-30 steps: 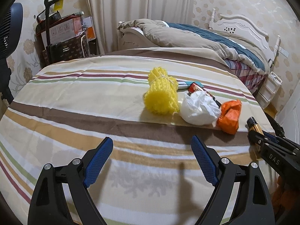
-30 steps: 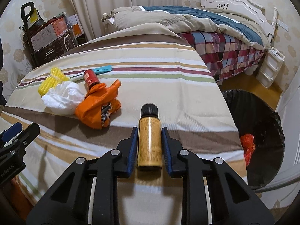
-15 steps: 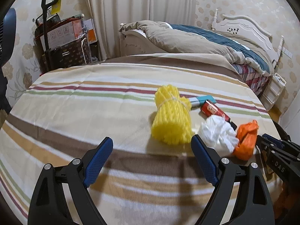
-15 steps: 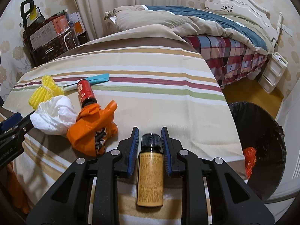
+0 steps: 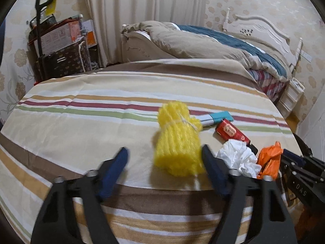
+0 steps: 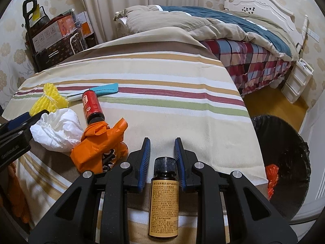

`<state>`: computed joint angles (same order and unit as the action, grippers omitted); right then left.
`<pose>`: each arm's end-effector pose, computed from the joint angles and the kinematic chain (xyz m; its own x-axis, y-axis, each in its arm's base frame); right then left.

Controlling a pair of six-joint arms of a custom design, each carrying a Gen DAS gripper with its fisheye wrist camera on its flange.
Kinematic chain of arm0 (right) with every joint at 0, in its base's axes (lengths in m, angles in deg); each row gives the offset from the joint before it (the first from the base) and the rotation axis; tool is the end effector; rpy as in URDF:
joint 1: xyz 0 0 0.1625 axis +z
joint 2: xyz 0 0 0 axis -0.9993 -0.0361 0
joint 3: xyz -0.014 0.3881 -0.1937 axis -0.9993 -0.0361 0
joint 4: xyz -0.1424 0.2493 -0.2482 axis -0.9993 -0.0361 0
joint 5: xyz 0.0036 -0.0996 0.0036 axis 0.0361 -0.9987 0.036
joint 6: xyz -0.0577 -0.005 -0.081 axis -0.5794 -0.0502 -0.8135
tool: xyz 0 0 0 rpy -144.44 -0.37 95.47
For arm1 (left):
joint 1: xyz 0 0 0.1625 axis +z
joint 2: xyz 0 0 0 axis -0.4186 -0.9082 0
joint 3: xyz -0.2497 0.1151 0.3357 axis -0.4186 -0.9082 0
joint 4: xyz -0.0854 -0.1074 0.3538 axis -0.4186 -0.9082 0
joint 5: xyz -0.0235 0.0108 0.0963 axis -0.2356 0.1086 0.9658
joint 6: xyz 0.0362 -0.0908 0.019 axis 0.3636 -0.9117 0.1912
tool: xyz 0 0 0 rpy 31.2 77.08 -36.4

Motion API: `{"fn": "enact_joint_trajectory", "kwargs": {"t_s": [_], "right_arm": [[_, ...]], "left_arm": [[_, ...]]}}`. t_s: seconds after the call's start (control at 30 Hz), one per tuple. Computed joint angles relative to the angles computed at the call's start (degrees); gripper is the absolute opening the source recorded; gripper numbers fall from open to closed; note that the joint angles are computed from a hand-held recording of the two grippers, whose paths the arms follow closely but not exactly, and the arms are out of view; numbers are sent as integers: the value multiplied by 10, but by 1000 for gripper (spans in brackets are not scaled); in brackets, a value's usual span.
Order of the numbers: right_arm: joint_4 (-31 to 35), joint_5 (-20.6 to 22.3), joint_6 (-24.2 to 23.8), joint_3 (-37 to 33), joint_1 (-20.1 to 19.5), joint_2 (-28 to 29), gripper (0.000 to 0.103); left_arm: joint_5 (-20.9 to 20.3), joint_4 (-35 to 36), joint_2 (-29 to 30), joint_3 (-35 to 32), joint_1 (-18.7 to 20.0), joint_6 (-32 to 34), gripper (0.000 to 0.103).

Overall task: Collect trash
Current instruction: 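Grasp the yellow foam net bundle with the left tool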

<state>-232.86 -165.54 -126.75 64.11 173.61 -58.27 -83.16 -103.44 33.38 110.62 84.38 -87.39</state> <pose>0.0420 -0.7382 0.1228 -0.7236 -0.2180 0.6549 -0.5568 0.7450 -0.3673 -0.1746 -0.7217 -0.0055 -0.7417 -0.1124 -0.6613 0.4054 0.7102 -0.5755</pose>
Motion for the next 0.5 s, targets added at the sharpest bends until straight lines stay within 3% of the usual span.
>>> {"fn": "enact_joint_trajectory", "kwargs": {"t_s": [0.1, 0.5], "right_arm": [[0, 0, 0, 0, 0, 0, 24], [1, 0, 0, 1, 0, -1, 24]], "left_arm": [[-17, 22, -4, 3, 2, -4, 45], [-24, -11, -20, 39, 0, -7, 42]]}}
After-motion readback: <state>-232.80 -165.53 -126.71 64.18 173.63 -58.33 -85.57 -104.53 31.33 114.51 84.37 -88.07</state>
